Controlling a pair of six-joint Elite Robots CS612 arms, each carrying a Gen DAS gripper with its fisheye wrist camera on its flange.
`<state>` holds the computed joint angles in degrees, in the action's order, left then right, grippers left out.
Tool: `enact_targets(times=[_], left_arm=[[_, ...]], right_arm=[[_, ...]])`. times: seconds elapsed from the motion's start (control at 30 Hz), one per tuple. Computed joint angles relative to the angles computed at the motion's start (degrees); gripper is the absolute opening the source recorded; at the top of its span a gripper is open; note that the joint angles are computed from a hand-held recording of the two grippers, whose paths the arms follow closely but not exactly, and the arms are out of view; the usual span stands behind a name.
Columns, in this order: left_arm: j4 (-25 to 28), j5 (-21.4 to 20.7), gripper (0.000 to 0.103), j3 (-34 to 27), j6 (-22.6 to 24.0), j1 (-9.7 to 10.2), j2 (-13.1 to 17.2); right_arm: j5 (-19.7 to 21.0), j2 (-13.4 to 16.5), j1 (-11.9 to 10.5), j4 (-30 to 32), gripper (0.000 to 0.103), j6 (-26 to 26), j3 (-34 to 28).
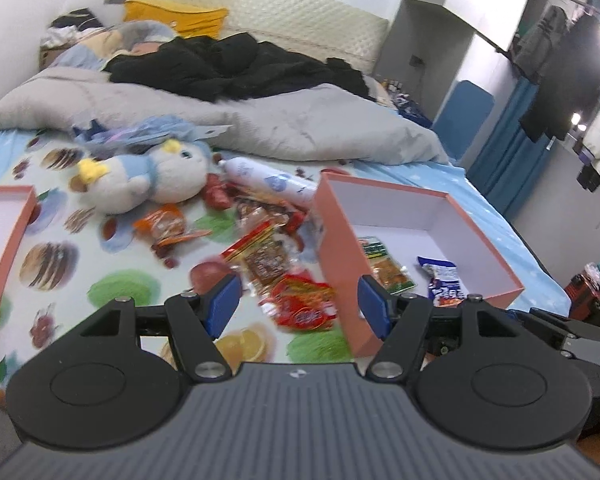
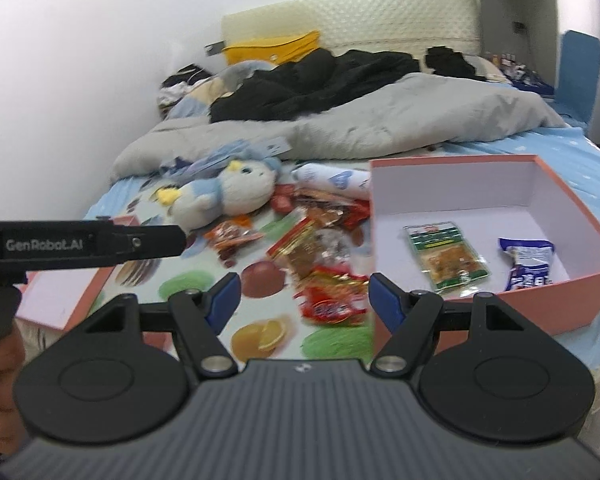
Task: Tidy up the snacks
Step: 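Withdraw both tools from the box back toward the snack pile, then grasp the red-labelled strip packet with the left tool while the right tool grips a red packet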
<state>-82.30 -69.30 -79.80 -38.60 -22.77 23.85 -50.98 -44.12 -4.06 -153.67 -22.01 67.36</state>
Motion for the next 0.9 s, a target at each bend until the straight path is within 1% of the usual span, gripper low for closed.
enact_targets(times=[0.13,0.3,0.4,0.57,0.67,0.73,0.77,0.83,0.9], left_arm=[[2.2,0.6,0.070,-2.2,-2.3,0.25,1.2],[4.3,0.1,0.070,-3.9,-5.5,1.11,2.3],[4.3,-1.2,0.070,-3.8,-7.5,2.01,2.7],[3.2,-4.6,0.072,-2.3,-9.4,3.56,3.0],[2.5,-6.3,0.076,-0.3,-8.9,4.35,2.7],[2.0,-7.4,0.086,1.3,-8.6,4.91,2.4],[2.0,-7.3,0.089,2.2,-8.6,5.11,2.3],[1.5,-7.8,0.090,3.7,-8.3,5.57,2.1],[-0.6,-10.5,0.090,5.4,-8.3,6.51,2.2]], right_arm=[[0.4,-0.9,0.6,0.8,0.073,-3.5,1.7],[-0.9,-1.0,1.6,2.5,0.072,-7.4,2.4],[-1.7,-0.8,2.1,4.0,0.072,-9.0,1.9],[-5.3,0.2,3.1,2.7,0.072,-9.8,0.8],[-7.3,1.2,3.7,4.1,0.072,-10.4,-0.7],[-8.7,2.0,4.1,5.0,0.072,-10.8,-1.8],[-9.5,2.4,4.3,5.5,0.072,-11.1,-2.5],[-10.9,3.2,4.8,6.5,0.072,-11.6,-3.6],[-12.5,4.1,5.4,6.8,0.071,-11.7,-4.6]])
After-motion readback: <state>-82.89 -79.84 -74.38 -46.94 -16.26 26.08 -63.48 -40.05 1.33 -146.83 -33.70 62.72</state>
